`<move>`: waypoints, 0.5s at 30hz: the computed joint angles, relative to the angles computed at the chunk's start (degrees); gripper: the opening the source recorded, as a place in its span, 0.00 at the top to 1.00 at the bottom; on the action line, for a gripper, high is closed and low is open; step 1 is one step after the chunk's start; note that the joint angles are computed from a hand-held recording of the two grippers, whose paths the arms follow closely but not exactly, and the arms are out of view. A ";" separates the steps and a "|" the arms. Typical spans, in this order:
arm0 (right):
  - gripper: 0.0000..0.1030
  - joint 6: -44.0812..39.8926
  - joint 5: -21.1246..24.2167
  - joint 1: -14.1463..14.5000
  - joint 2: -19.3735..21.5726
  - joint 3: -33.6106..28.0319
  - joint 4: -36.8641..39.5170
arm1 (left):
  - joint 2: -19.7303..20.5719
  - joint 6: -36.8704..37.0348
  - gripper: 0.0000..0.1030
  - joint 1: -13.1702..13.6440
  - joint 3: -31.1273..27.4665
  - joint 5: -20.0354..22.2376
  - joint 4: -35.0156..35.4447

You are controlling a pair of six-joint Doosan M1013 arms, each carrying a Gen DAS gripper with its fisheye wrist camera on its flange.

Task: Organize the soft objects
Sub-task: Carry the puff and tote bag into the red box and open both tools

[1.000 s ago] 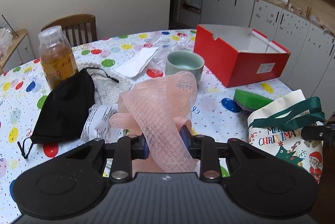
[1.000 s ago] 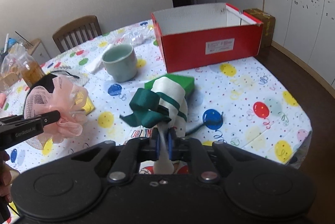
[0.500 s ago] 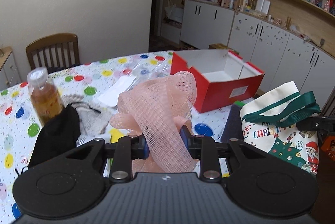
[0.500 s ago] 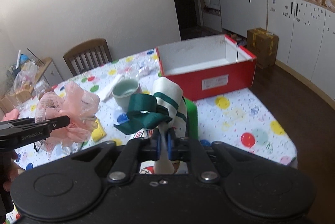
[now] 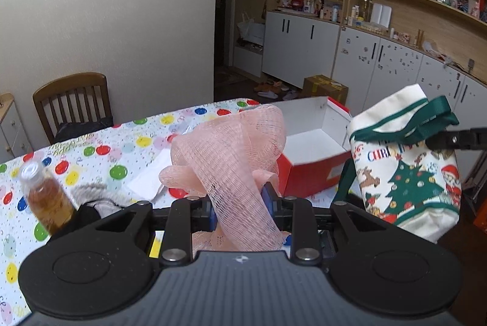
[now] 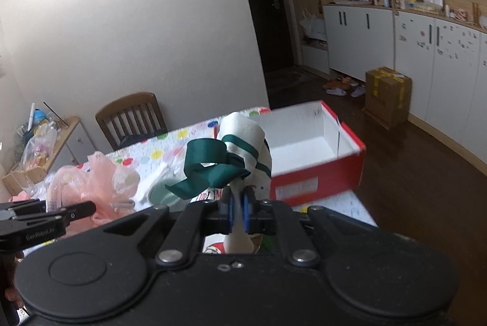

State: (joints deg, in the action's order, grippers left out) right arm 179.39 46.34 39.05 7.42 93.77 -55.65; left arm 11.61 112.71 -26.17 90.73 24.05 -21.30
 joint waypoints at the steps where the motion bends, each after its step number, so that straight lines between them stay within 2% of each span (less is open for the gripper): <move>1: 0.95 -1.23 -1.29 -1.02 -0.21 0.10 0.26 | 0.51 -2.12 0.73 -0.50 -0.76 -0.14 2.00; 7: 0.95 -9.28 -9.75 -7.38 -1.25 0.79 4.57 | 3.83 -13.71 0.73 -3.59 -5.50 0.03 12.58; 15: 0.94 -23.53 -15.66 -14.82 0.10 -0.83 13.87 | 9.28 -23.63 0.73 -7.24 -12.98 2.70 21.51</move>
